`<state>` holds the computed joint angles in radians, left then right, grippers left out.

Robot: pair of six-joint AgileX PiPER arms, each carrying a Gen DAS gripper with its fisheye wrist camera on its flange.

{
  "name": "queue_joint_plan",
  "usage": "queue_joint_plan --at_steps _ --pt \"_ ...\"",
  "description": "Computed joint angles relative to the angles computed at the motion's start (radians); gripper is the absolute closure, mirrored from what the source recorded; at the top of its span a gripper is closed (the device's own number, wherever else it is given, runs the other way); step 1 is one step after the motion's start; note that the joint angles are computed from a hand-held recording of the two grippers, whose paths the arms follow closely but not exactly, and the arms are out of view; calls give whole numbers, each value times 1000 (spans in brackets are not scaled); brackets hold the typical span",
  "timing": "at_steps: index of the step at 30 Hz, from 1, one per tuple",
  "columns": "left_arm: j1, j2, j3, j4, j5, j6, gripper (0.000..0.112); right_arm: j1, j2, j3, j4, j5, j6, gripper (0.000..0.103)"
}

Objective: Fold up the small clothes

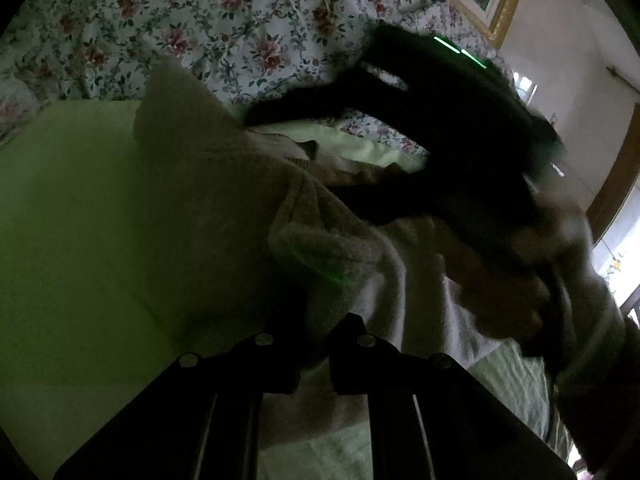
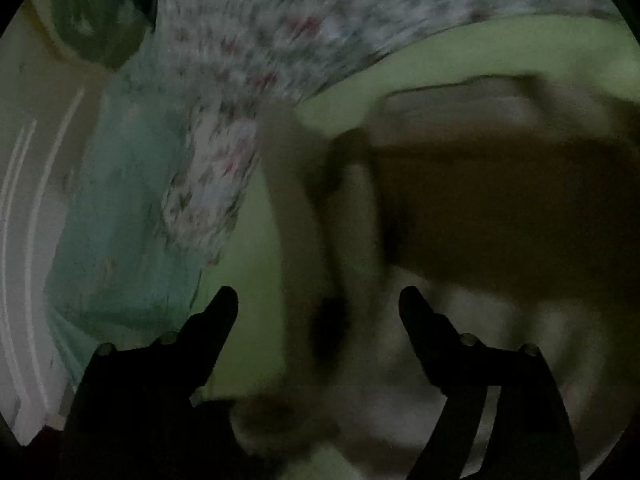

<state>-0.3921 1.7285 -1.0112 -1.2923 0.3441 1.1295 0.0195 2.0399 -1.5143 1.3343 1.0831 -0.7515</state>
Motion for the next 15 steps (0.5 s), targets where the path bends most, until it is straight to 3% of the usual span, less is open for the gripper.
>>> queue_joint_plan --at_steps 3,4,6,8,11,15 --pt "-4 8 -10 21 0 -9 104 91 100 -259 -170 -45 157 23" --pt "-3 10 -12 26 3 -9 104 116 117 -316 -239 -74 201 45" --pt "-4 12 -14 33 1 -10 104 147 162 -423 -357 -78 290 80" --pt "5 9 -15 33 23 -6 104 139 148 -410 -360 -84 288 83" --pt "-4 -10 -9 15 54 16 104 95 13 -184 -248 -160 110 85" --pt "-77 -35 -17 10 61 9 104 -14 -149 53 -153 -185 -47 86"
